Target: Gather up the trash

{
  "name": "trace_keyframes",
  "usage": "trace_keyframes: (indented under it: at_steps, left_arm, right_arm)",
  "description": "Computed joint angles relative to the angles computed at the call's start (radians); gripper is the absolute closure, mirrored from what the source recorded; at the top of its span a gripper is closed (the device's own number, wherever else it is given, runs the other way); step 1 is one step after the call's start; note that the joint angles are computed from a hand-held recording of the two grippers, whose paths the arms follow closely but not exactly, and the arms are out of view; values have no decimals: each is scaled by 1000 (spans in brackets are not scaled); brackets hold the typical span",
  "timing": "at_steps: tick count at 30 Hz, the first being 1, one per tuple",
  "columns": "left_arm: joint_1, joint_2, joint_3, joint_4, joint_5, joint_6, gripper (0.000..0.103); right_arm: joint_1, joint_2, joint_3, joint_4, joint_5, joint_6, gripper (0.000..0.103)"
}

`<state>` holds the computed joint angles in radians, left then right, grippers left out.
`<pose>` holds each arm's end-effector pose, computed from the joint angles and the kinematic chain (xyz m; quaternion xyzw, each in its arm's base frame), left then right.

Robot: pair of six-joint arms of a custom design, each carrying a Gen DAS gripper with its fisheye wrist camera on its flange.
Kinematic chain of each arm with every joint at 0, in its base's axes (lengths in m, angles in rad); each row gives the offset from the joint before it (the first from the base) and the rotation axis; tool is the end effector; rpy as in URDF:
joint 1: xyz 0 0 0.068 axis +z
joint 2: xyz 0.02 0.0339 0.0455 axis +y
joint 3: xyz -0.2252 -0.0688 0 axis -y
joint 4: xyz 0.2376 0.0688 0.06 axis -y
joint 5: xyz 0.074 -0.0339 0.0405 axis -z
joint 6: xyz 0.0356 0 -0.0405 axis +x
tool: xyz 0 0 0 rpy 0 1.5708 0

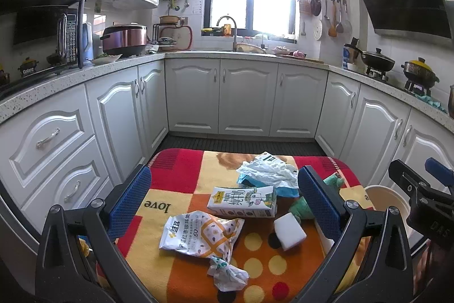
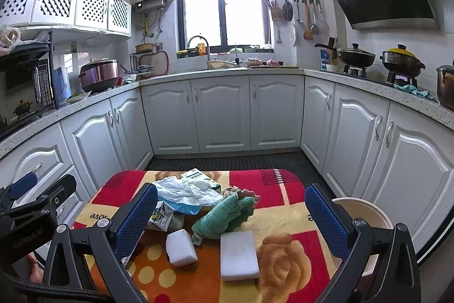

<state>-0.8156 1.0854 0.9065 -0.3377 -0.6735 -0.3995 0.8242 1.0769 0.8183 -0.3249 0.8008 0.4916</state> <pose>0.1861 -0.1653 0.2792 0.0059 0.8325 -0.0366 0.5528 0.1822 0.1593 0.2546 0.0479 0.8303 -0.0048 0.5552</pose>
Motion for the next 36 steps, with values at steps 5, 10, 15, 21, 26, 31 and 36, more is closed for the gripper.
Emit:
trace_keyframes:
  at_steps: [5, 10, 15, 21, 26, 31, 36]
  left_arm:
    - [-3, 3, 3, -1, -5, 2, 0]
    - [2, -3, -3, -2, -1, -4, 0]
    - [7, -15, -13, -2, 6, -7, 0]
    - [9, -34, -31, 3, 11, -2, 0]
    - [0, -58, -45, -3, 5, 0, 0]
    - [-6, -81, -54, -12, -2, -2, 0]
    - [-3, -101, -62, -18, 1, -3, 0]
  right_arm:
    - [-4, 1, -4, 0, -4, 4, 0]
    - [-6, 2, -3, 0, -6, 1, 0]
    - [6, 0, -5, -5, 9, 4, 0]
    - [22, 8, 10, -30, 36, 22, 0]
    - [41, -10, 12, -54, 62, 36, 0]
    - [60, -25, 11, -69, 84, 50, 0]
    - [80, -19, 25, -90, 101, 57, 0]
